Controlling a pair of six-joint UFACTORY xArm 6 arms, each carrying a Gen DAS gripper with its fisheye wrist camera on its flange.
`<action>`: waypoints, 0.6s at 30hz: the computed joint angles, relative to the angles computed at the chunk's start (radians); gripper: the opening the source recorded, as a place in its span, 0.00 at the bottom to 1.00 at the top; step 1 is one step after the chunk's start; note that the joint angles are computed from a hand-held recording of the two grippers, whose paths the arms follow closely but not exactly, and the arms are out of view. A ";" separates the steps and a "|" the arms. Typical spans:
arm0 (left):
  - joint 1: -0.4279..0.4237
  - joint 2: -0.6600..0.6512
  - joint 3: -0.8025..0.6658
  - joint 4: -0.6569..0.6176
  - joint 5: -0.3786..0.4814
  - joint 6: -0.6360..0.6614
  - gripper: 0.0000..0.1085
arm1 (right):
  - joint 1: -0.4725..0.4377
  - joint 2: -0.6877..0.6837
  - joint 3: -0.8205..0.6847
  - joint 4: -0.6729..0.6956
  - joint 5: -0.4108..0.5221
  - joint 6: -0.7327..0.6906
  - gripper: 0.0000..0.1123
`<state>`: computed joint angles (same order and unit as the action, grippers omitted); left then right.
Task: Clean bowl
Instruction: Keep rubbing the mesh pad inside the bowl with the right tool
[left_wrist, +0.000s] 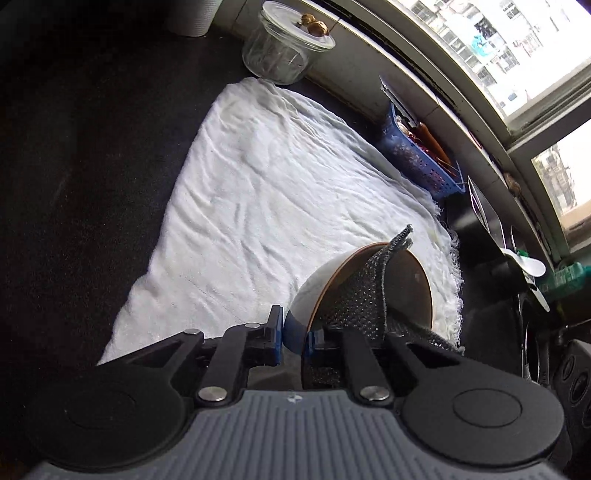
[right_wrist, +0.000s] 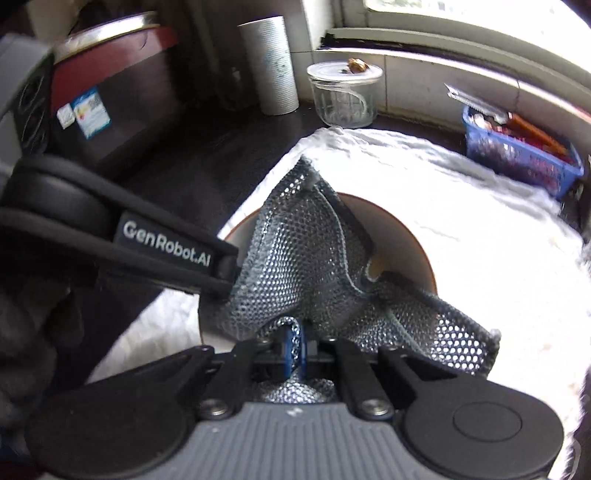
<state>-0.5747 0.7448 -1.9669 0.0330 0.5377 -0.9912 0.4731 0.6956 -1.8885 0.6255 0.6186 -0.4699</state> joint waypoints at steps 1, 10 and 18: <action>0.001 -0.005 0.013 -0.013 -0.014 -0.003 0.13 | -0.009 0.007 -0.014 0.052 0.030 0.013 0.04; -0.011 0.069 -0.175 0.055 0.168 0.229 0.13 | 0.028 -0.016 0.038 -0.247 -0.062 -0.161 0.04; -0.023 0.130 -0.325 0.149 0.271 0.330 0.13 | 0.042 -0.063 0.128 -0.345 -0.144 -0.206 0.10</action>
